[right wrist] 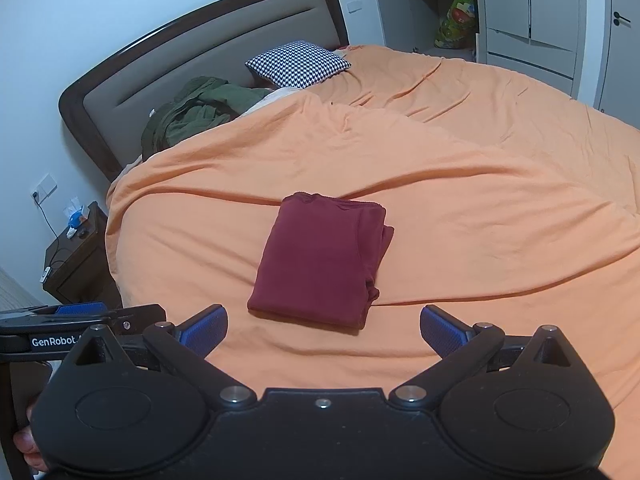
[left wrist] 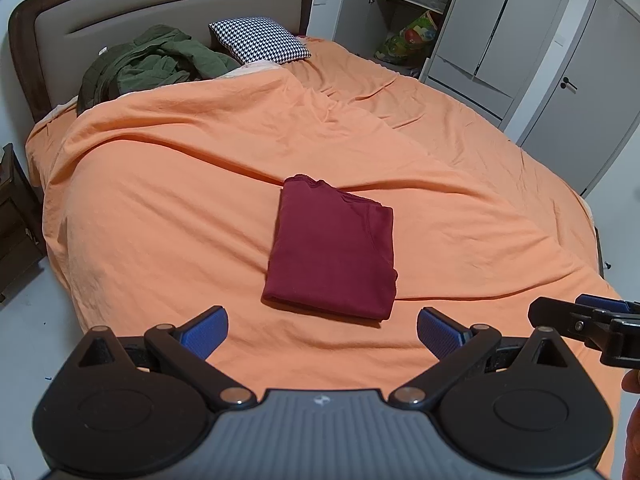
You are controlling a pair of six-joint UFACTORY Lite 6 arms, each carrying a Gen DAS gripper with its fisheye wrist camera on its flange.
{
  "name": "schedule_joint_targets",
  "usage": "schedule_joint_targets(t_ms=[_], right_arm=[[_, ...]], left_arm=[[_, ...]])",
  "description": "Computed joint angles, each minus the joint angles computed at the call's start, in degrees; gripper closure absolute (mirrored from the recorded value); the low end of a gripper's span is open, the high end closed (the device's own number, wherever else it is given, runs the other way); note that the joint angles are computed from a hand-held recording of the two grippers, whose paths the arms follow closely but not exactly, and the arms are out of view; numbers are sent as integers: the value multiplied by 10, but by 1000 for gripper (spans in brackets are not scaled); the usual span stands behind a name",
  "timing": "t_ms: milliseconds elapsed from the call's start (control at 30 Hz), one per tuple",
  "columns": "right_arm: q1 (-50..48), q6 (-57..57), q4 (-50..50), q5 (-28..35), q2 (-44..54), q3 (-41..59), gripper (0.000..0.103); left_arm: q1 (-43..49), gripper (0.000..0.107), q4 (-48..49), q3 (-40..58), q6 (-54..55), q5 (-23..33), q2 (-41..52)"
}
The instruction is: Fold small clothes
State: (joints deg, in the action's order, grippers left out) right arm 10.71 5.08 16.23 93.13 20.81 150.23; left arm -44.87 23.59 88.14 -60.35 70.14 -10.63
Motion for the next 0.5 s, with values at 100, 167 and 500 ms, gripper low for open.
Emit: schedule_joint_targets(t_ms=[100,167,500], right_arm=[[0,0,0,3,4,8,1],[0,2,0,5,6,12,1],[-2,-3,1,-15,-16,-26,1]], left_arm=[[0,4,0,1,0,1,1],[-1,4,1,1,-1,1,1],[-4,4,4,5,1,4,3]])
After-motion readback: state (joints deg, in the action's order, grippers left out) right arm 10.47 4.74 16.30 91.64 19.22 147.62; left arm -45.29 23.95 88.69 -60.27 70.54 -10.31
